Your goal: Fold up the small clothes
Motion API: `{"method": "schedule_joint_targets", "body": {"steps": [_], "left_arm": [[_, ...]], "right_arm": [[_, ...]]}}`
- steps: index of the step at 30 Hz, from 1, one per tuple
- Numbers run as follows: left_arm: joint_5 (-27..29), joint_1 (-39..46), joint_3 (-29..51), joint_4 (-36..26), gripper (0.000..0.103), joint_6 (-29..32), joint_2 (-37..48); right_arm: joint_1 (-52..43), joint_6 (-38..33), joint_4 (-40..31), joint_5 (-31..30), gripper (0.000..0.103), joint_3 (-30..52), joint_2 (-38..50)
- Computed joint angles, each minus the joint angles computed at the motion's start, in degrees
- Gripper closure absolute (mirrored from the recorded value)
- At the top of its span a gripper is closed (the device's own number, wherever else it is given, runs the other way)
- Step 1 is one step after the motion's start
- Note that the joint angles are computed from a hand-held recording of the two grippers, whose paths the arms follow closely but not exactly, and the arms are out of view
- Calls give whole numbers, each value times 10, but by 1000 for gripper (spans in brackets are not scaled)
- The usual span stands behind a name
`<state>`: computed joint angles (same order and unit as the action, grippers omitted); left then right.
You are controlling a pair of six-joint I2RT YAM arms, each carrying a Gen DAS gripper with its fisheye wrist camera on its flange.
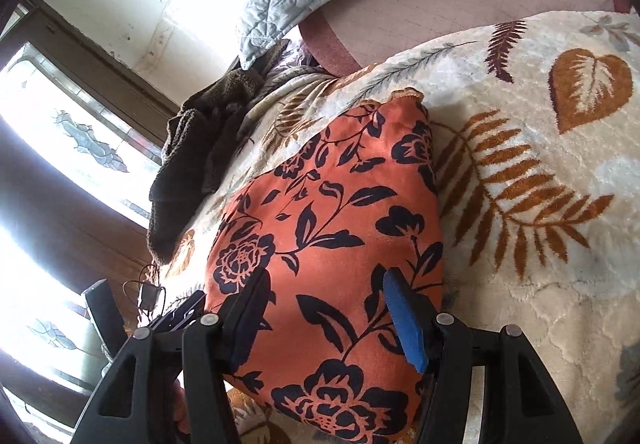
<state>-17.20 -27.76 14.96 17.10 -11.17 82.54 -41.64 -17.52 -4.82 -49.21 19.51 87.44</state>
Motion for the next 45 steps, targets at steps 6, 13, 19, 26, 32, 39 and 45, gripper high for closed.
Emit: {"method": "schedule_joint_targets", "body": {"steps": [6, 13, 19, 26, 32, 39, 45], "left_arm": [[2, 8, 3, 6, 72, 6, 12], [-4, 5, 6, 1, 70, 1, 12], [-14, 4, 8, 1, 63, -4, 18], [-16, 7, 9, 6, 59, -3, 25], [-5, 18, 12, -4, 54, -4, 18], [35, 35, 2, -19, 46, -6, -36], [304, 174, 30, -72, 20, 26, -67]], "right_arm": [[59, 27, 74, 47, 39, -12, 54], [29, 7, 30, 17, 37, 0, 43], [40, -6, 15, 1, 37, -8, 17], [44, -4, 5, 4, 37, 14, 61], [-9, -21, -39, -32, 37, 43, 58], [-61, -16, -61, -45, 34, 69, 65], [-82, -25, -97, -44, 27, 107, 113]]}}
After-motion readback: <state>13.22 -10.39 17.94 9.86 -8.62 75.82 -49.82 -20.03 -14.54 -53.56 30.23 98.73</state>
